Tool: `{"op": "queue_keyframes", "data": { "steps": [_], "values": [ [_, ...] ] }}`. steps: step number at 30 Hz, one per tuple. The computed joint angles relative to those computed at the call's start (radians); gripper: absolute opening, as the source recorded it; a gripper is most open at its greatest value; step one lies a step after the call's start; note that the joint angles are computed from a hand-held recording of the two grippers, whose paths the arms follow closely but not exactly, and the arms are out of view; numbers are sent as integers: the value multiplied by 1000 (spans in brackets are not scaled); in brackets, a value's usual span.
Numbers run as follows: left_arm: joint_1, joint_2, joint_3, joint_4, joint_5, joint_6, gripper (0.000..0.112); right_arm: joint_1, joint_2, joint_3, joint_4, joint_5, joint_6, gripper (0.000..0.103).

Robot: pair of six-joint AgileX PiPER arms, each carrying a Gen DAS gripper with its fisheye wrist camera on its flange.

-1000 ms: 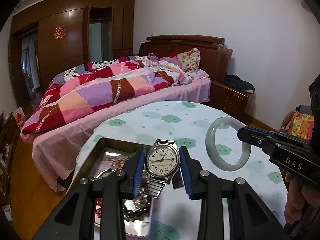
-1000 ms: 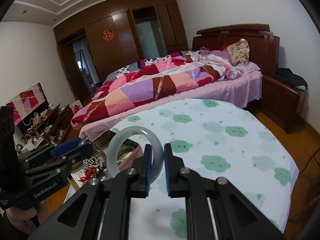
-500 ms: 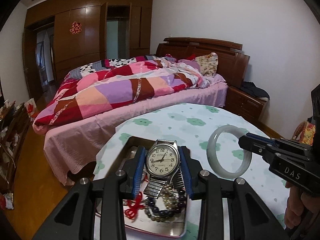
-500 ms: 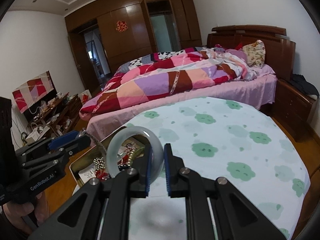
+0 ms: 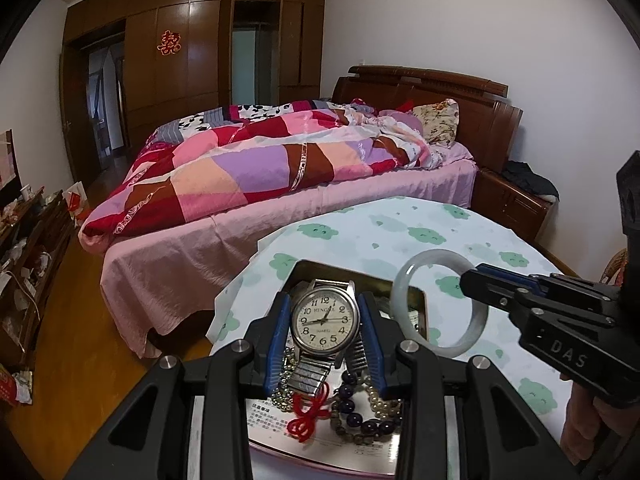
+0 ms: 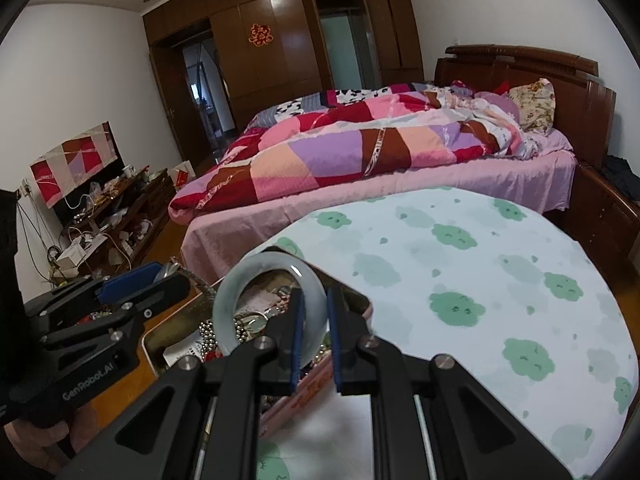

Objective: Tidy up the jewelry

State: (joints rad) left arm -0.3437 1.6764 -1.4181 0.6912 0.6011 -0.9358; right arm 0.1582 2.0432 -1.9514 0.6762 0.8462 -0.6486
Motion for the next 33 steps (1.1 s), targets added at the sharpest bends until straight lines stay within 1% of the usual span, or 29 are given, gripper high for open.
{"op": "queue_keyframes", "data": {
  "steps": [5,7,12,17,22,25,26,27,28,29,31,32,33],
  "values": [
    [16,9,13,-5,-7,1,35,24,23,-25,-35,10,31,14],
    [28,16,17,-33,-15,21,35,34,33,-33,-54,13,42,14],
    [42,38,20,-50,-22,30,35,54,61,-55,-88,19,68,14],
    [51,69,9,-100,-27,84,36,72,111,-110,-127,50,102,14],
    [64,92,12,-129,-28,95,36,90,168,-172,-177,90,132,15],
    [74,80,30,-147,-53,93,38,81,161,-149,-144,78,108,16],
    [78,67,43,-161,-77,101,43,79,157,-144,-135,74,98,19],
    [76,60,46,-159,-85,102,49,79,147,-132,-134,68,89,23],
    [70,58,46,-130,-83,75,62,81,144,-130,-143,63,95,41],
    [56,41,58,-62,-79,8,70,76,133,-117,-141,58,95,53],
    [52,14,83,-16,-100,-43,81,60,123,-107,-123,60,96,55],
    [49,-7,100,4,-112,-67,82,56,119,-106,-132,60,107,55],
    [45,-14,100,12,-106,-75,82,48,95,-73,-145,42,114,55]
  ]
}}
